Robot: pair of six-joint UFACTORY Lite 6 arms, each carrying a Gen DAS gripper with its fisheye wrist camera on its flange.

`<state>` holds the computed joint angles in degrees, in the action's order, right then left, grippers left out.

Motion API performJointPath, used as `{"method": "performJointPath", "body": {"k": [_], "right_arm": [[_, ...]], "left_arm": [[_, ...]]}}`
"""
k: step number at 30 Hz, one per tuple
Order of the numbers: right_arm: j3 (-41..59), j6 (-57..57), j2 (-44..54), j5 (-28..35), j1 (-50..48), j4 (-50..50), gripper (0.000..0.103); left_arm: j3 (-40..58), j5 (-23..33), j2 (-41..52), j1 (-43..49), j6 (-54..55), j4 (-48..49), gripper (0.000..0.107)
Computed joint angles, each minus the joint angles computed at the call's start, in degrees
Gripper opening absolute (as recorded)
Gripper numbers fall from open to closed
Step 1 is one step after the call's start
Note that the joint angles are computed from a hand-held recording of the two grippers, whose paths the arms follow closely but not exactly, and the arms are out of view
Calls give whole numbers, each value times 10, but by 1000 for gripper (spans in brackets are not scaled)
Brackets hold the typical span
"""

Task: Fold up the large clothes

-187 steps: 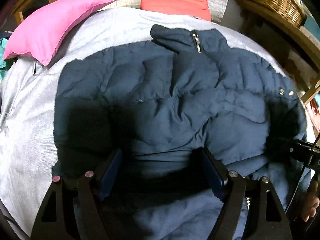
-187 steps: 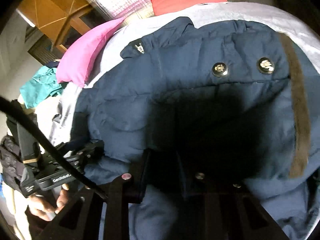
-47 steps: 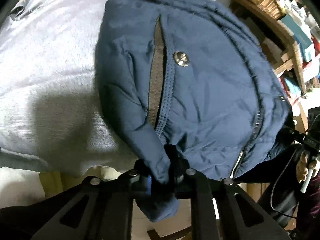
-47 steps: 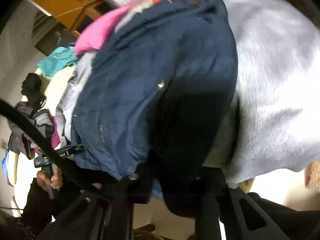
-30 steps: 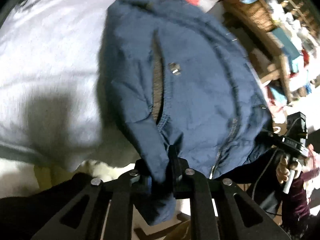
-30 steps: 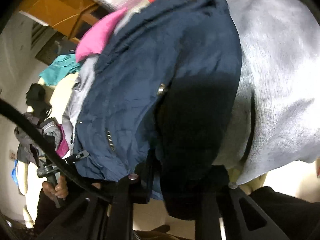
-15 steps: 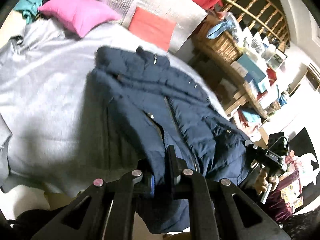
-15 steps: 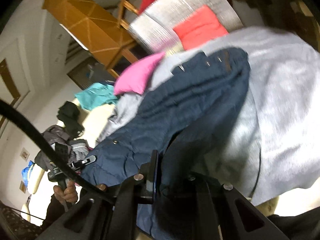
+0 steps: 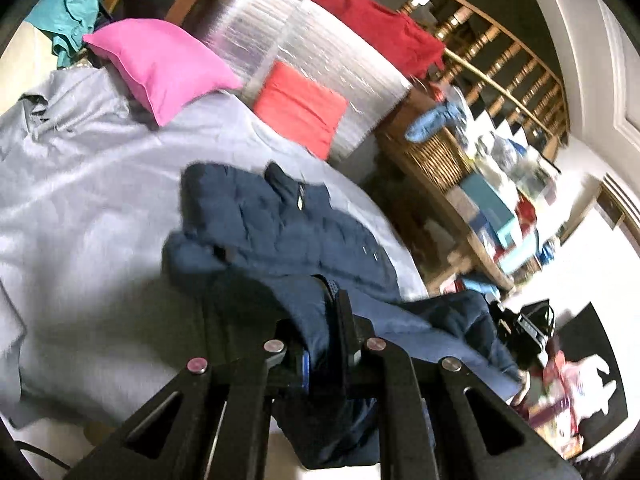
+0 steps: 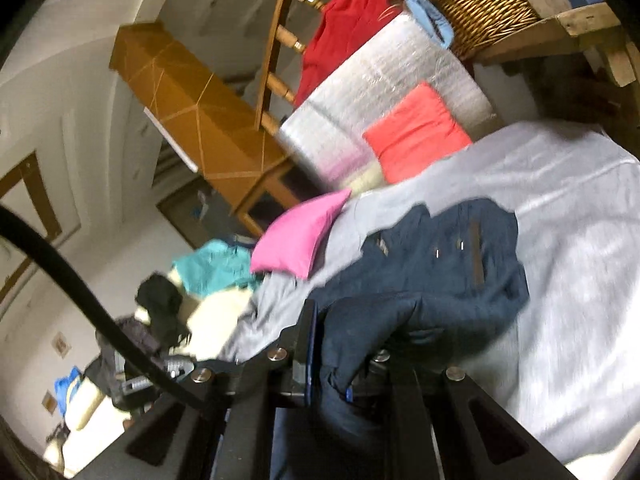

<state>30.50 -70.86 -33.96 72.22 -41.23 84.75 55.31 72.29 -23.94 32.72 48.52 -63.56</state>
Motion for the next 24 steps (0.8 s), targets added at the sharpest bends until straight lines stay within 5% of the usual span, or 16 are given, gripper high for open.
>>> {"method": "performJointPath", "body": {"k": [11, 17, 24], "right_arm": [[281, -109, 386, -243, 225, 230, 11], [463, -95, 585, -318, 267, 247, 11], [690, 10, 773, -362, 284, 188, 11]], "left_arm": [[224, -331, 288, -214, -96, -11, 10], [381, -407, 474, -266, -169, 23, 10], [603, -413, 673, -286, -314, 119, 11]]}}
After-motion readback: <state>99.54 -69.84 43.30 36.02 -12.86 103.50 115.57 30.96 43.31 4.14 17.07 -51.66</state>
